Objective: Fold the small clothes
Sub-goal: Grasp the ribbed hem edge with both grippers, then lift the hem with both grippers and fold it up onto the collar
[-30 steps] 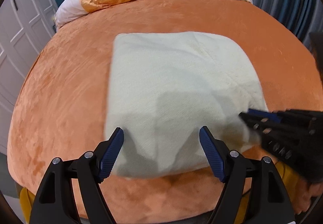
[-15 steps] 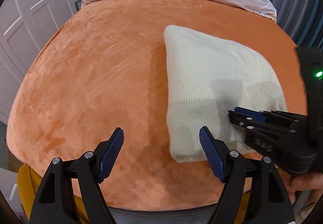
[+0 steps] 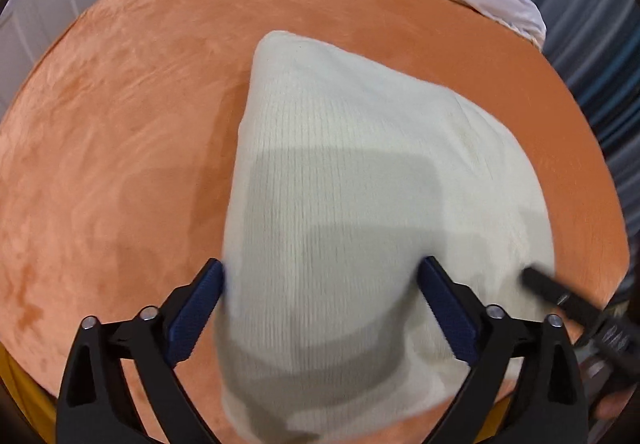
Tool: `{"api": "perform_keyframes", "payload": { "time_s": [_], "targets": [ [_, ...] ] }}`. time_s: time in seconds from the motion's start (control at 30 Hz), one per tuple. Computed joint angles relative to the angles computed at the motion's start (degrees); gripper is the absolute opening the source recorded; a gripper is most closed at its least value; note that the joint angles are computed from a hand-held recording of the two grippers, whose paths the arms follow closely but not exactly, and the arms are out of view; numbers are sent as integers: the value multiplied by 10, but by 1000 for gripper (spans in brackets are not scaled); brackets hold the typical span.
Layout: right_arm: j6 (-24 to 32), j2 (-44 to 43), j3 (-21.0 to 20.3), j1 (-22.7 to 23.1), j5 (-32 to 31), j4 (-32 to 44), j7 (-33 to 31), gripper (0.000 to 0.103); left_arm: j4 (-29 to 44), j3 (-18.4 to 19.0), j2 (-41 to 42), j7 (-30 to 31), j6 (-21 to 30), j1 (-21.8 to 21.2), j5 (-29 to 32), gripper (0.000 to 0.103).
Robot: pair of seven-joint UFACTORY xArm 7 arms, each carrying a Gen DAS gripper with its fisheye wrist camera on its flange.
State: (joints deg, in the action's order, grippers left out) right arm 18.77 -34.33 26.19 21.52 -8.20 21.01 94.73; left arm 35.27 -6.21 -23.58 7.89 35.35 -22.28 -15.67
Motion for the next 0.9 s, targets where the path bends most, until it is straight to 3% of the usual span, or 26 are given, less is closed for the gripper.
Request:
{"api": "perform_keyframes", "payload": {
  "time_s": [0.07, 0.13, 0.23, 0.4, 0.47, 0.57, 0.6, 0.63, 0.67, 0.8, 0.9],
  "targets": [
    [-63, 31, 0, -8, 1, -12, 4, 74, 3, -6, 12, -11, -8, 1, 1, 98],
    [-120, 52, 20, -41, -7, -21, 18, 85, 3, -11, 21, -22, -22, 1, 4, 98],
    [-153, 73, 42, -78, -19, -16, 16, 87, 6, -12, 34, -31, -38, -2, 2, 98],
    [-210, 96, 24, -86, -6, -27, -18, 87, 3, -2, 53, -16, -75, -13, -18, 98],
    [-211, 101, 33, -95, 3, -22, -30, 86, -1, 6, 53, 1, -85, -20, -34, 98],
    [-192, 80, 39, -84, 17, -25, -37, 69, 1, 13, 50, 21, -74, -24, -47, 98],
    [-191, 75, 32, -75, 22, -26, -40, 57, 4, 20, 47, 36, -63, -28, -58, 97],
    [-188, 66, 29, -69, 28, -29, -39, 46, 6, 20, 44, 43, -56, -28, -62, 92],
    [-176, 49, 27, -61, 34, -30, -36, 42, 6, 21, 37, 51, -47, -29, -67, 90],
    [-99, 0, 42, -36, 37, -13, -21, 37, 14, 47, -1, 105, 28, -33, -104, 68],
    [-44, -46, 63, 13, 56, -20, 38, 37, 9, 71, -47, 149, 117, -24, -130, 58]
  ]
}}
